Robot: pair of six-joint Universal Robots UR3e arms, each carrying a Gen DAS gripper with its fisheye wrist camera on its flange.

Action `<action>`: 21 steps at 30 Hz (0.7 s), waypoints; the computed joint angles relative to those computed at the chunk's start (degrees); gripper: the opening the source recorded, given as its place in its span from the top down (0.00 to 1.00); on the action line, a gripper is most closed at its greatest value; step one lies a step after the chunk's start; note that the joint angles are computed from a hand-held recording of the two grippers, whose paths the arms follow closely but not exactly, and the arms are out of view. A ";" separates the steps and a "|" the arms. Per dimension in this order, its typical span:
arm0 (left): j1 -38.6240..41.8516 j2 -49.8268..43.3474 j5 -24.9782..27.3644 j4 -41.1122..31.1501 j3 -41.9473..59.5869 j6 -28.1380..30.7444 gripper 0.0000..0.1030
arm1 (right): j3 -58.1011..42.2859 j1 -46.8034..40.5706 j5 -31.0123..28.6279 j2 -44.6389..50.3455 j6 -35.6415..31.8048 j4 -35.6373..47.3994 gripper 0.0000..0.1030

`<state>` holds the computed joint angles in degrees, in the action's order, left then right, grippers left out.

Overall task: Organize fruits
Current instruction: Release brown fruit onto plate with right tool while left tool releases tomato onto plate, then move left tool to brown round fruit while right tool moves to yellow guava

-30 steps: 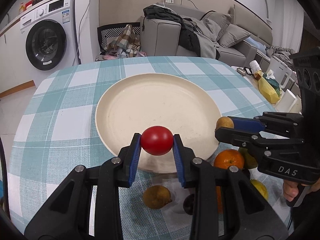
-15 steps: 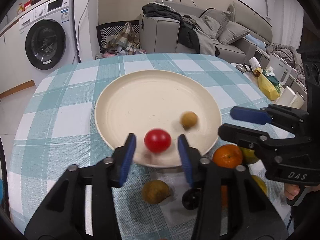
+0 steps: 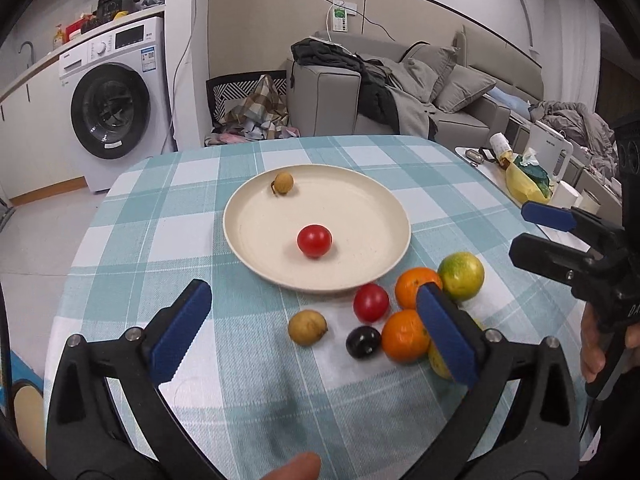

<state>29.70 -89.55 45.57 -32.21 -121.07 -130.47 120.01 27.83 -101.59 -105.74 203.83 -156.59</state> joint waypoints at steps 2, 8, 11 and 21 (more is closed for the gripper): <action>1.25 2.30 -0.33 -2.07 -1.54 1.62 0.01 | -0.05 1.65 -1.84 -0.66 0.33 1.51 0.00; 4.58 6.71 -1.27 -8.10 -4.37 6.33 0.01 | 1.09 4.44 -3.75 -1.41 2.55 3.30 0.00; 4.81 6.83 -0.86 -8.73 -4.94 7.61 0.01 | 2.06 4.94 -3.37 -0.82 2.91 2.59 0.00; 1.94 -0.91 2.96 -3.78 -2.43 3.26 0.01 | 1.20 4.43 0.45 2.81 3.36 4.92 0.00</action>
